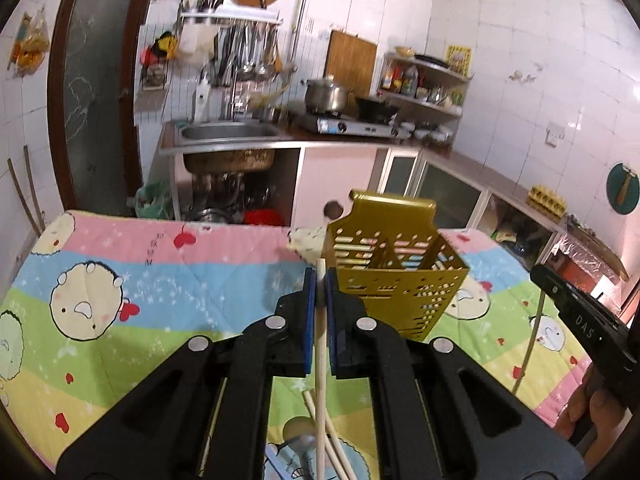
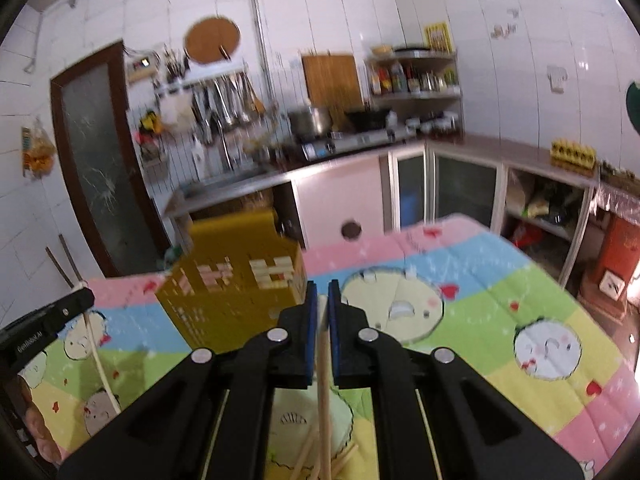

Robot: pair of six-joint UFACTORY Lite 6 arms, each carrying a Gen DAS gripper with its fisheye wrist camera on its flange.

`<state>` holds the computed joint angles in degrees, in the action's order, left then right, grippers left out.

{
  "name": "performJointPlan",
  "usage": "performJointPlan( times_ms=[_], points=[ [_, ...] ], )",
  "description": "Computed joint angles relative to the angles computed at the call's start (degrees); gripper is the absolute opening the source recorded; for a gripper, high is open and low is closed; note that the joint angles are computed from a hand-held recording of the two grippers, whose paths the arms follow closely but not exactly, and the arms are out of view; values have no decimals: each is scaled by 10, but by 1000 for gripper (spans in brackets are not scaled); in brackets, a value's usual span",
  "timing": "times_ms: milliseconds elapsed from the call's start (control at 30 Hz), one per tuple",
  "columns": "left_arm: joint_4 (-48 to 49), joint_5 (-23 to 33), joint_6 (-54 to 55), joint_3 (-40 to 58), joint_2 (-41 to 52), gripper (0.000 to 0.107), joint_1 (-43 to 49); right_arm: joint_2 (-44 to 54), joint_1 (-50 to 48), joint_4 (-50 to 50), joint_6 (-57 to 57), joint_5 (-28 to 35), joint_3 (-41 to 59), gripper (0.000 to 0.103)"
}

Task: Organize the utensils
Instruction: 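Lift chopsticks with left tool into yellow caddy while right tool inserts its chopstick too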

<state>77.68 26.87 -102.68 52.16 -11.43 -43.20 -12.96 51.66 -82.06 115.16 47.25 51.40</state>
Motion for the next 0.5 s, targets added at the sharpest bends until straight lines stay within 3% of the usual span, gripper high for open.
performJointPlan(
  times_ms=[233,500],
  points=[
    [27,39,-14,9,-21,4,-37,-11,33,-40,1,53,24,6],
    [48,31,-10,68,5,4,-21,18,10,-57,-25,35,91,6]
  ],
)
